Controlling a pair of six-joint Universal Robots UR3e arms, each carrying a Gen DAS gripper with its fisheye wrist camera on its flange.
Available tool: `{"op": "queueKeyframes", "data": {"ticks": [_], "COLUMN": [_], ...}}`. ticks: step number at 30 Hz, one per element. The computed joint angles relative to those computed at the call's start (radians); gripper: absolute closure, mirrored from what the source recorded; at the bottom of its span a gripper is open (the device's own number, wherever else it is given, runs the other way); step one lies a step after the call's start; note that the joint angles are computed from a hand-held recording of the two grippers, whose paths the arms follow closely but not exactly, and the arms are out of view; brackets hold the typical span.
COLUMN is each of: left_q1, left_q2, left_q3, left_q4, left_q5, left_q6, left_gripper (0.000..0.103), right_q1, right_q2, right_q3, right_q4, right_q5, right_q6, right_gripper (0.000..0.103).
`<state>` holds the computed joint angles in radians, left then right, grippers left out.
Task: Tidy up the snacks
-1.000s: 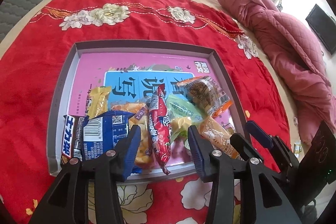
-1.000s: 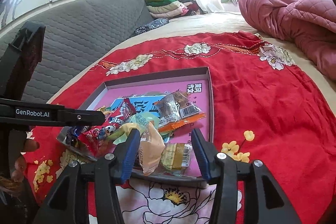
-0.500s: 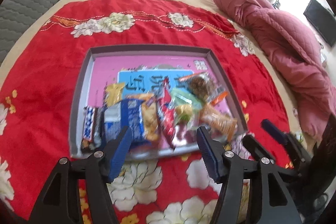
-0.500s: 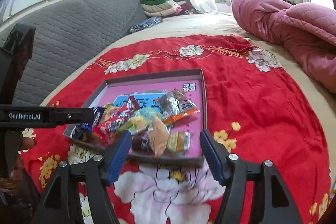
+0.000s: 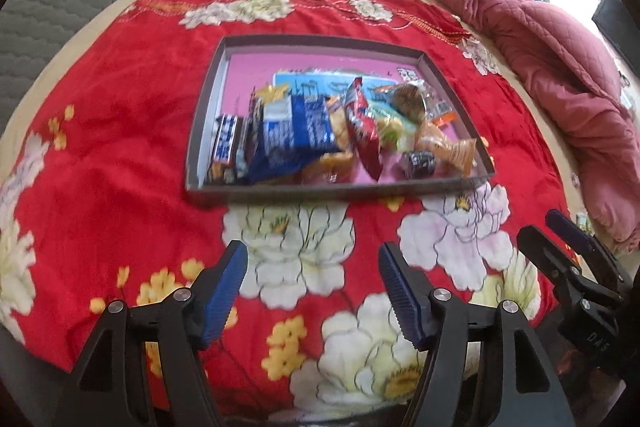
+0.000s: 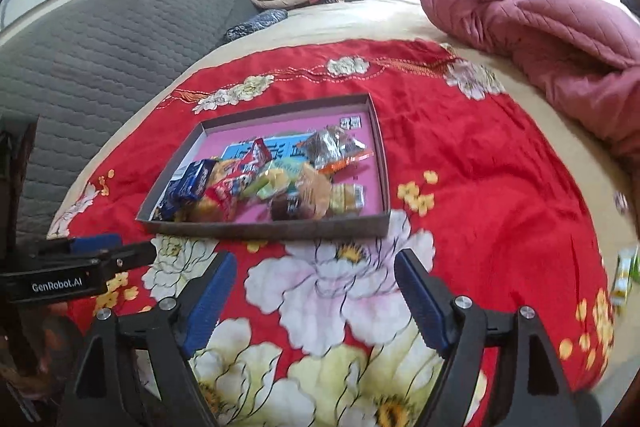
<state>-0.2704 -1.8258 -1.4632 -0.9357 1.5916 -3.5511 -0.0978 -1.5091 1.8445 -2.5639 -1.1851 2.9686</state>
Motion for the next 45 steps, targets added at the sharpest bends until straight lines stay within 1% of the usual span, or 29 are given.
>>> {"op": "queueKeyframes", "data": {"ticks": [2,9,18,45], "left_q1": [-0.003,-0.009,-0.017,-0.026], "left_q2": [0.017,0.041,0.047,0.042], "left_q3": [-0.026,-0.041,-0.038,-0.014], "left_q4": [0.006,0.019,0.023,-0.022], "left_q5": [0.005,0.008,0.018,0.051], "left_q6": [-0.007,-0.006,0.003,-0.004], "left_gripper": [0.033,0.033,0.033,0.033], "right_q1": [0.002,0.037,0.066,0.050], "right_q2": [-0.021,-0.062,-0.047,-0.036], "right_q3": [0.022,0.073,0.066,0.074], "right_q4": [-0.003,-0.082,-0.088,-0.086], "right_q5": [-0.006,-0.050,-0.070,-0.062], "right_q6": [0.004,-0.001,-0.018,-0.010], "right_gripper": [0.022,0.017,0.014,0.013]}}
